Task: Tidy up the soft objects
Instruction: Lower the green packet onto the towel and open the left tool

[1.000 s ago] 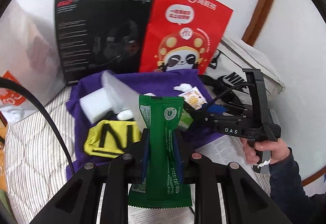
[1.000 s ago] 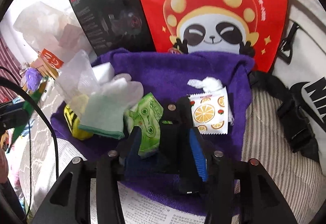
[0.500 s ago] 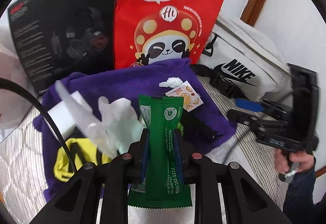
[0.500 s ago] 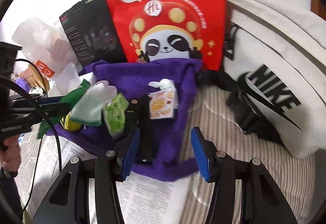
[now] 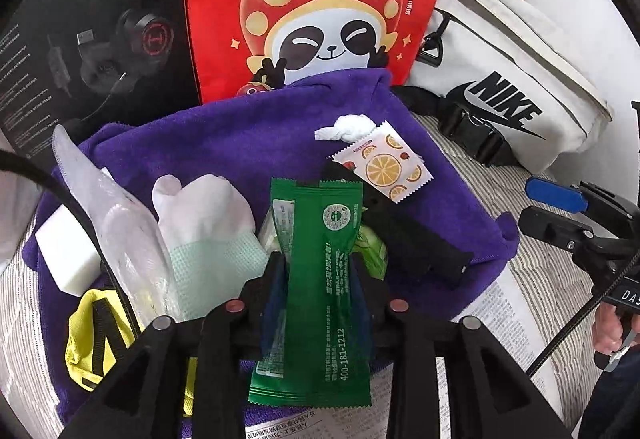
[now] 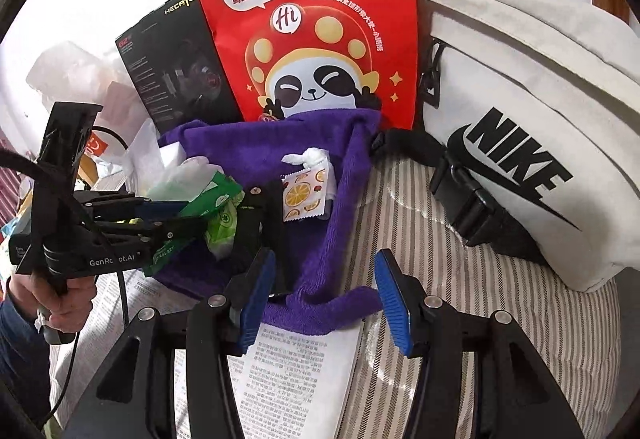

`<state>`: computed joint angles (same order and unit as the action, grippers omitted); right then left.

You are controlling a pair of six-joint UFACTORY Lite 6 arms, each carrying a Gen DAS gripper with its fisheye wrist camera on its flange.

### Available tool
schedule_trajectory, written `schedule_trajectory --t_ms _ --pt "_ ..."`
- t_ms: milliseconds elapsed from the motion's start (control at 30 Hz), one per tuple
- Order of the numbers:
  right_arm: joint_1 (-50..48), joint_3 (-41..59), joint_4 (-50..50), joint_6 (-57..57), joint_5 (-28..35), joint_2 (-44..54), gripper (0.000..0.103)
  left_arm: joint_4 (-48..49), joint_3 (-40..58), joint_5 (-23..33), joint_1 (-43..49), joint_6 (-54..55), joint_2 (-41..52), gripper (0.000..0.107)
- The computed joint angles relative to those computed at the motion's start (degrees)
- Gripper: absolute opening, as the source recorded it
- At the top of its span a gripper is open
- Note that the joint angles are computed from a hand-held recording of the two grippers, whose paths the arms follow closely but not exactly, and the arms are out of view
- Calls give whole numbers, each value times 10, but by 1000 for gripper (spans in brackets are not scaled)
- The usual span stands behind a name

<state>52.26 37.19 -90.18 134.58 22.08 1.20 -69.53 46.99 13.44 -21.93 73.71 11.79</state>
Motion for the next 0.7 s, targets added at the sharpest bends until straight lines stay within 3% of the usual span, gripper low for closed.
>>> schedule_trajectory --t_ms 67,367,600,700 --pt "5 -2 -2 7 1 -1 52 30 5 10 2 -30 3 48" --pt "40 5 85 -64 17 -12 52 124 -28 32 3 -124 -57 59" --pt "89 37 214 -164 55 -22 52 233 -84 70 24 -245 -184 70" --pt "124 76 291 -228 103 -5 54 285 -108 93 37 -296 -248 84"
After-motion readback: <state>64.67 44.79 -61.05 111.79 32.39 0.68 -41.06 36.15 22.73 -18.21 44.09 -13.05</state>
